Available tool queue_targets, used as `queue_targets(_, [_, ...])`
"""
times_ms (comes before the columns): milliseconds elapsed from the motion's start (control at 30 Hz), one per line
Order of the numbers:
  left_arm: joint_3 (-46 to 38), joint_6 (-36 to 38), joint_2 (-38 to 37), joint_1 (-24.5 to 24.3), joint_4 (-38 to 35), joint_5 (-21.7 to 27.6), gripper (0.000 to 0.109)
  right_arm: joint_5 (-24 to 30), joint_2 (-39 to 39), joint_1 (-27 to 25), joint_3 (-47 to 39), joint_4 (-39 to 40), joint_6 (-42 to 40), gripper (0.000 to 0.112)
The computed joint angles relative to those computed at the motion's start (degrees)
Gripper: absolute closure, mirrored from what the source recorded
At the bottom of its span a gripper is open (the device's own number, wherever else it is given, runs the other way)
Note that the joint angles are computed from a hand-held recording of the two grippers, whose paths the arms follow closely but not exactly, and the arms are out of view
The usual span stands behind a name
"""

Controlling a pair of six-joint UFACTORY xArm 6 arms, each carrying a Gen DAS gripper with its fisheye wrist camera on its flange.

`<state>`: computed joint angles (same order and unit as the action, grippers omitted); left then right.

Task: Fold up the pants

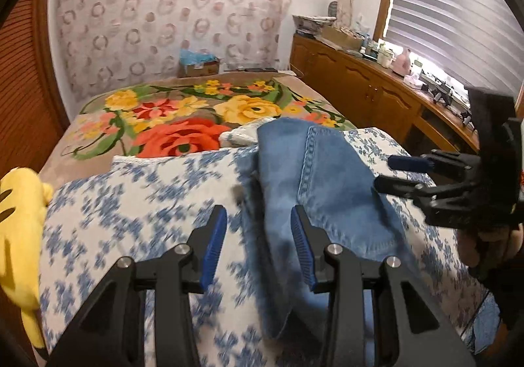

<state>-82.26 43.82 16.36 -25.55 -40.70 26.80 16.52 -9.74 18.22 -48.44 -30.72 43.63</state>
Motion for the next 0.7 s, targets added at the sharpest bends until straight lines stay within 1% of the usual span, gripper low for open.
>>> queue_targets(100, [-5.0,-3.2,4.0,-0.3,3.5,2.2,0.069,-3.1,3.2,-1.6,-1.1,5.1,-4.1,0.056])
queue_targets(167, [-7.3,-5.2,6.2,-0.5,6.4,3.1,0.069,-3.7,4.9,-1.8,-1.7,6.6,-5.2,0.054])
queue_targets(267, [-9.1,-7.2,8.5,-0.6,9.2,3.9,0.069,-4.2,7.2,-1.6,-2.5,9.2,-7.8,0.051])
queue_targets(333, [-10.0,-7.9,9.7,-0.4,10.0,4.4,0.070,-4.9,8.1,-1.7,-2.5,10.0,-8.5,0.048])
queue_targets(367, [-10.2,-8.1,10.2,-0.5,10.1,4.6,0.070,-5.6,8.4,-1.7,-2.2,11.6,-9.8,0.047])
queue_targets(600, [-13.9,-8.3,13.4,-0.5,10.3,6.4,0.070,-9.7,9.9,-0.9,-0.9,29.5,-25.2,0.045])
queue_targets(667, [-15.1,-8.1,14.3,-0.5,9.8,7.1,0.070,-9.6,10.3,0.0,-1.2,38.3,-32.6,0.044])
queue_targets(700, [-15.6,-8.0,14.7,-0.5,9.6,7.4,0.070,-9.5,10.5,0.3,-1.4,40.8,-34.6,0.044])
